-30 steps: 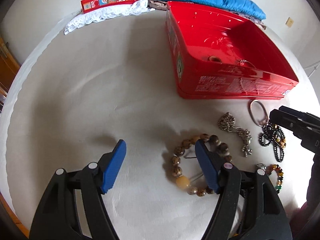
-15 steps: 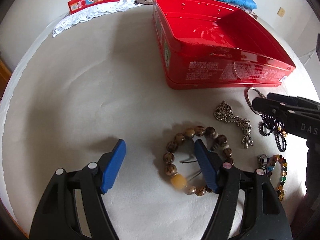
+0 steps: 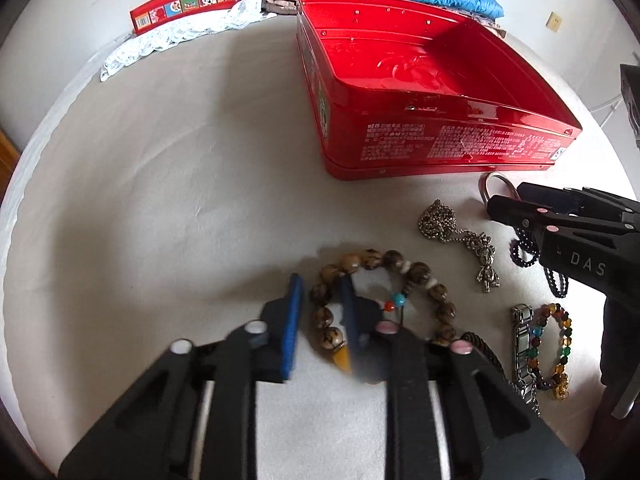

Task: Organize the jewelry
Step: 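Grasp the silver key ring with the right tool while the left grasps the wooden bead bracelet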

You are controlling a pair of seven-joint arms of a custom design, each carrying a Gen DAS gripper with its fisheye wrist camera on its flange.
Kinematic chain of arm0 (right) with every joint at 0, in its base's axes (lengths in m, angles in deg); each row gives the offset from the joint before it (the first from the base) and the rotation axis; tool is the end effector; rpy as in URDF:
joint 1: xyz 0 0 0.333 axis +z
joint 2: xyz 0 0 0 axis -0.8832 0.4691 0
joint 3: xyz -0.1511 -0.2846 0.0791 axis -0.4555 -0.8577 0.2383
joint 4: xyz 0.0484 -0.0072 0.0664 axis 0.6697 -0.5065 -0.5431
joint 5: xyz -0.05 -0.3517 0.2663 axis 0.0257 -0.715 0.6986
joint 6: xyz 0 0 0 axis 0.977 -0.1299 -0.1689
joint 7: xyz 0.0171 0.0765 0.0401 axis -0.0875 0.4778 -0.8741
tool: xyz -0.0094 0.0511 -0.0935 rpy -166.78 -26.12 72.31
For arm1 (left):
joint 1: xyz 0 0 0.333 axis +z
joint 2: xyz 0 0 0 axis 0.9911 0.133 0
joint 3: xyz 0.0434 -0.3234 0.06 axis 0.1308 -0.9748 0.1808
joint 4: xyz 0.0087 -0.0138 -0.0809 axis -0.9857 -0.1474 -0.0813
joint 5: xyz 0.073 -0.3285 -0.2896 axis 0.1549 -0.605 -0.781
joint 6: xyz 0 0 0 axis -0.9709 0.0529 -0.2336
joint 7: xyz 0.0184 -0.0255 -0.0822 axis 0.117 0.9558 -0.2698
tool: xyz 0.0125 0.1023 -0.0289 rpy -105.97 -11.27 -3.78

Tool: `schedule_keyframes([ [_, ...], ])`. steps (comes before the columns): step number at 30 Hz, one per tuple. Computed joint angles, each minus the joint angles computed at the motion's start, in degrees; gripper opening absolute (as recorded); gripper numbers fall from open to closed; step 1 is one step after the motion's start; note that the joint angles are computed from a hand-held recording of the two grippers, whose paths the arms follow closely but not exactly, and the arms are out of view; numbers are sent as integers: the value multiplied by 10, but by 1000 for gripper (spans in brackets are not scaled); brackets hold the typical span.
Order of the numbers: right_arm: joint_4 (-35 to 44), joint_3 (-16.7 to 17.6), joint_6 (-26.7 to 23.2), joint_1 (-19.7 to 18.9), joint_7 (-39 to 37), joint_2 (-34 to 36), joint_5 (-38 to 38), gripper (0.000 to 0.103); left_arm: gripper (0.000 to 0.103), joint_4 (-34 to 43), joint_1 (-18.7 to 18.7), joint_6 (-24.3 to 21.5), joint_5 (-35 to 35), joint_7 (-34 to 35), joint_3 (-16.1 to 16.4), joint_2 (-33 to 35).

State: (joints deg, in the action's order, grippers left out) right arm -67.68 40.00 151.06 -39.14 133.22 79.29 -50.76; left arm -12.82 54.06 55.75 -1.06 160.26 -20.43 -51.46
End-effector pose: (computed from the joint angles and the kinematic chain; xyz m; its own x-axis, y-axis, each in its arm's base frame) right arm 0.5812 0.3144 0.5208 -0.1614 -0.9800 -0.1168 -0.8832 0.1962 -0.4259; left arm 0.6082 -0.5087 0.5143 -0.4854 -0.8740 0.0210 -0.8035 0.4365 -0.4048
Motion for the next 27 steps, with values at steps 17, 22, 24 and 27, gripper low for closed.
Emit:
schedule_keyframes([
  [17,-64,15,69,-24,-4,-65,33,45,10,-76,44,108,-85,20,-21,-59],
  [22,-67,19,59,-27,3,-73,23,45,10,-84,48,127,-90,18,-21,-73],
  [24,-63,20,50,-29,4,-72,20,45,10,-79,47,128,-88,15,-21,-73],
  [27,-60,21,34,-30,7,-72,17,45,10,-72,42,124,-77,9,-17,-73],
])
